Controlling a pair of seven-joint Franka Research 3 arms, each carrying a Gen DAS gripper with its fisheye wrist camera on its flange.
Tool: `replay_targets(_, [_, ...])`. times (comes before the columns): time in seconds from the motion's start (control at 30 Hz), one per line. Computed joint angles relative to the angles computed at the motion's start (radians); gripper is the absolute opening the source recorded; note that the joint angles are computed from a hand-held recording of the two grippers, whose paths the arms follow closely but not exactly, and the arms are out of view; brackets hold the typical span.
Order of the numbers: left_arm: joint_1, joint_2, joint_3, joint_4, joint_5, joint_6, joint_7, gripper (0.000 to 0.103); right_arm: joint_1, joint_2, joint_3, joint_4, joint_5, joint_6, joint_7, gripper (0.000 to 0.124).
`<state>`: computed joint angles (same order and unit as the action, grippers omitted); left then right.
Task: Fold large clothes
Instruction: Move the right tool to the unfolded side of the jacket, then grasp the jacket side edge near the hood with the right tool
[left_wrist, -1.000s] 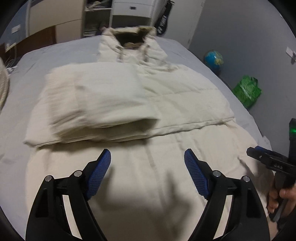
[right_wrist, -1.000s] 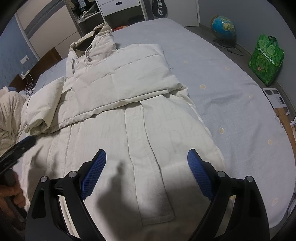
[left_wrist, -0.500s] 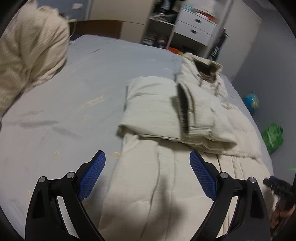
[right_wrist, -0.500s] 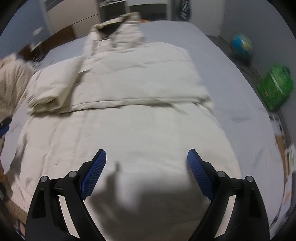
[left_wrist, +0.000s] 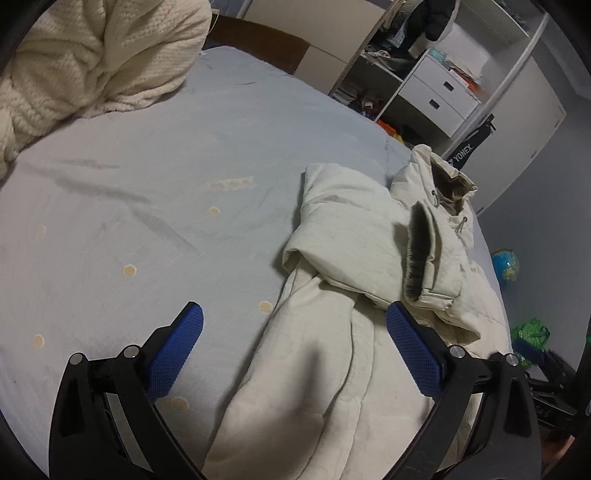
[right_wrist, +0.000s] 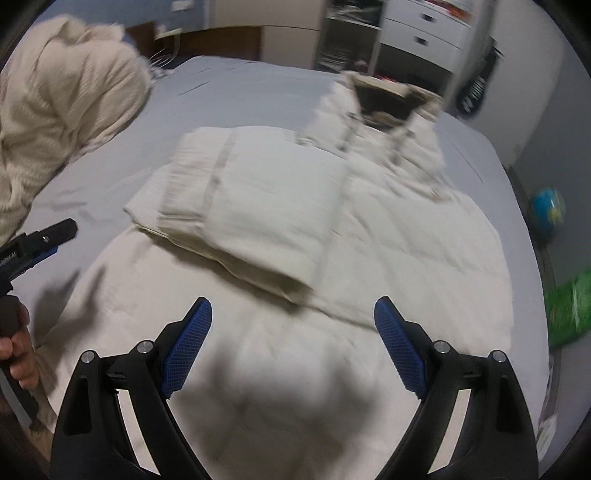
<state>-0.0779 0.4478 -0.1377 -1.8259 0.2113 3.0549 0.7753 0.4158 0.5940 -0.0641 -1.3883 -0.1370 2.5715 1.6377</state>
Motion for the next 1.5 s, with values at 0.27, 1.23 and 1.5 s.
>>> replay_targets(0.27, [0.023, 0.027, -0.023, 0.026, -0.021, -0.026, 0.019, 0.096, 0.071, 0.256, -0.043, 0.401, -0.091, -0.212, -0.029, 0.085])
replay_targets(1.23, [0.025, 0.071, -0.039, 0.079, -0.047, -0.061, 0.109, 0.096, -0.312, 0.062, 0.128, 0.049, 0.576, 0.113, 0.232, 0.008])
replay_targets(1.5, [0.014, 0.07, -0.027, 0.084, -0.037, -0.067, 0.109, 0.096, -0.421, -0.021, 0.181, -0.156, 0.803, 0.194, 0.186, 0.013])
